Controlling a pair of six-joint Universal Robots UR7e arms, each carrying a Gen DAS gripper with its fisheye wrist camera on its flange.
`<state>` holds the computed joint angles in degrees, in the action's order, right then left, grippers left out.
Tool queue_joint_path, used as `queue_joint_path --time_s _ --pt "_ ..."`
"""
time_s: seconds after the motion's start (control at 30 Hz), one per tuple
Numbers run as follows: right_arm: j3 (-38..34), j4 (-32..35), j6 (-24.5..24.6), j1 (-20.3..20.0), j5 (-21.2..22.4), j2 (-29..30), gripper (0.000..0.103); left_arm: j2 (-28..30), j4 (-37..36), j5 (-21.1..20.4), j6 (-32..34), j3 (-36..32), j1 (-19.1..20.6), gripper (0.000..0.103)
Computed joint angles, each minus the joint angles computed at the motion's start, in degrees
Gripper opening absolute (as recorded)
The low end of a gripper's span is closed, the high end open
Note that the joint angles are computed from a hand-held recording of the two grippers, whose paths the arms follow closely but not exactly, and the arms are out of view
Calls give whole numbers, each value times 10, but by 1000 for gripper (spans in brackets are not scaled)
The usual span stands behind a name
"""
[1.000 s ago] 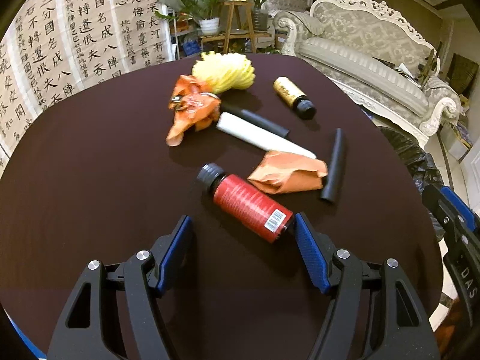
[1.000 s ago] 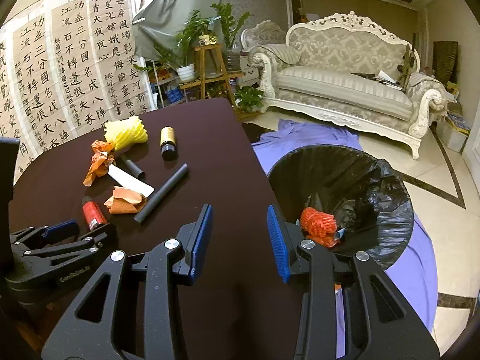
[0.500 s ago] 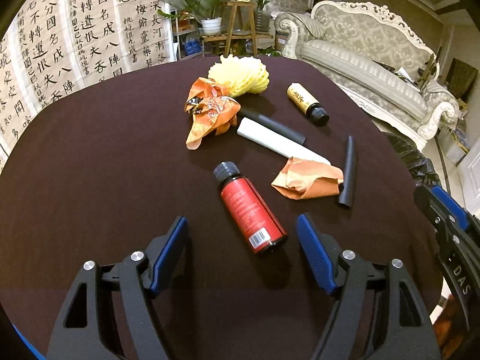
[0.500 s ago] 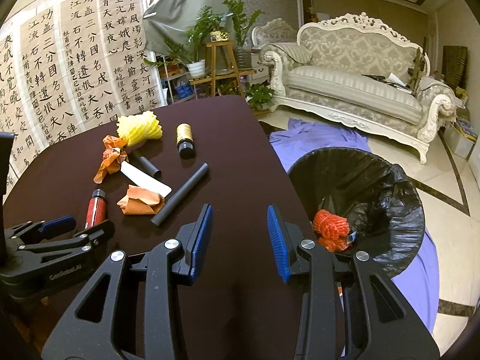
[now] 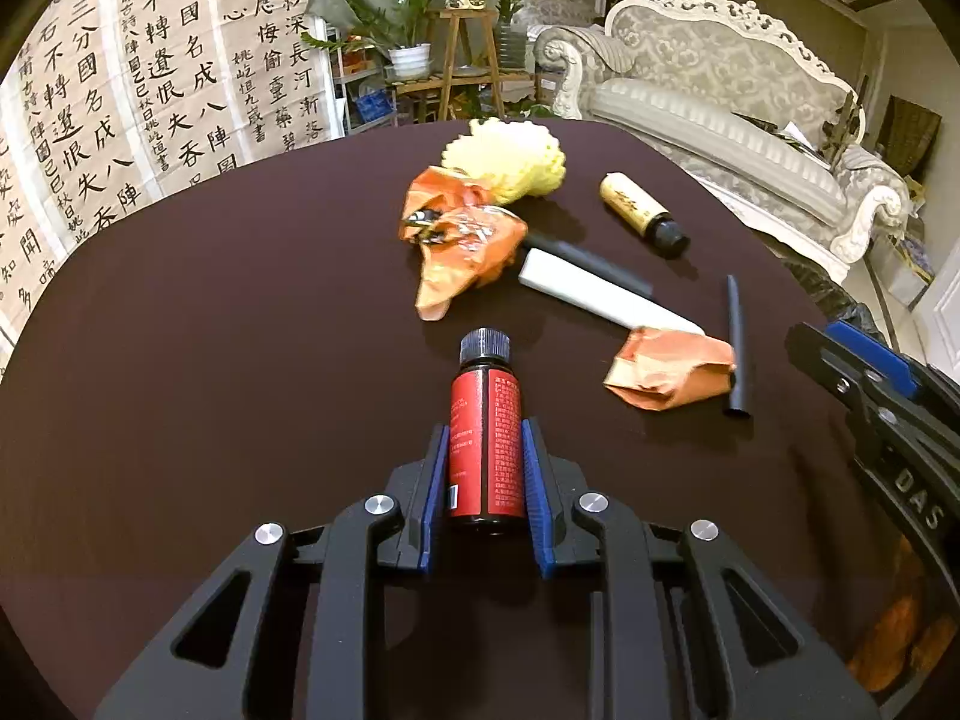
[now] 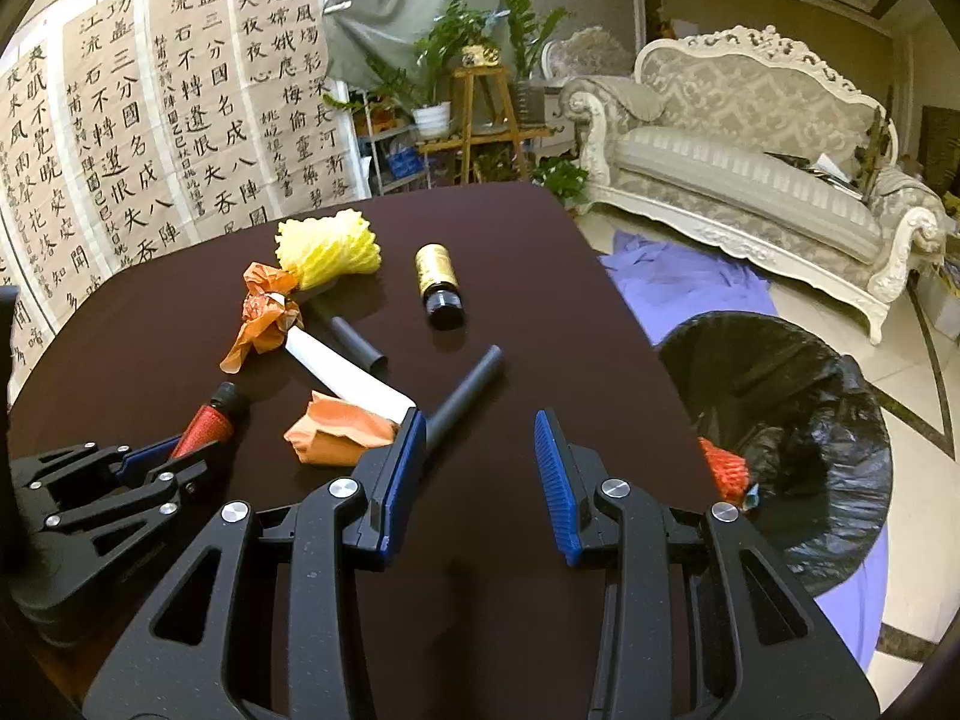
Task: Collect trash
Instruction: 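Lift the red can with the left tool while the right tool grasps the black stick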
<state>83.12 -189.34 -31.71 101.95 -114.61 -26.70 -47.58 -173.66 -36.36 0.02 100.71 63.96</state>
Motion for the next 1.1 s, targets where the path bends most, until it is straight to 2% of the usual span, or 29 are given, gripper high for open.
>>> queue_joint_path --time_s 0.27,0.57,0.77,0.93,1.0,1.07,1.1 --pt "-75 117 43 2 -42 30 37 -7 -7 -12 21 -4 11 25" --pt "-62 112 36 6 -87 20 37 -14 -15 -35 32 -1 16 25" --pt "-70 137 69 3 -80 19 37 -16 -19 -43 37 1 18 25" --pt "-84 139 58 7 -73 32 37 -18 -16 -49 37 -1 20 25" --pt "-85 136 46 8 -78 34 32 -17 -17 -49 37 -1 20 25" --pt "-81 132 37 9 -80 33 19 -17 -18 -50 38 -1 20 25" --pt "-77 128 33 9 -80 32 17 -17 -19 -49 39 -1 20 25"
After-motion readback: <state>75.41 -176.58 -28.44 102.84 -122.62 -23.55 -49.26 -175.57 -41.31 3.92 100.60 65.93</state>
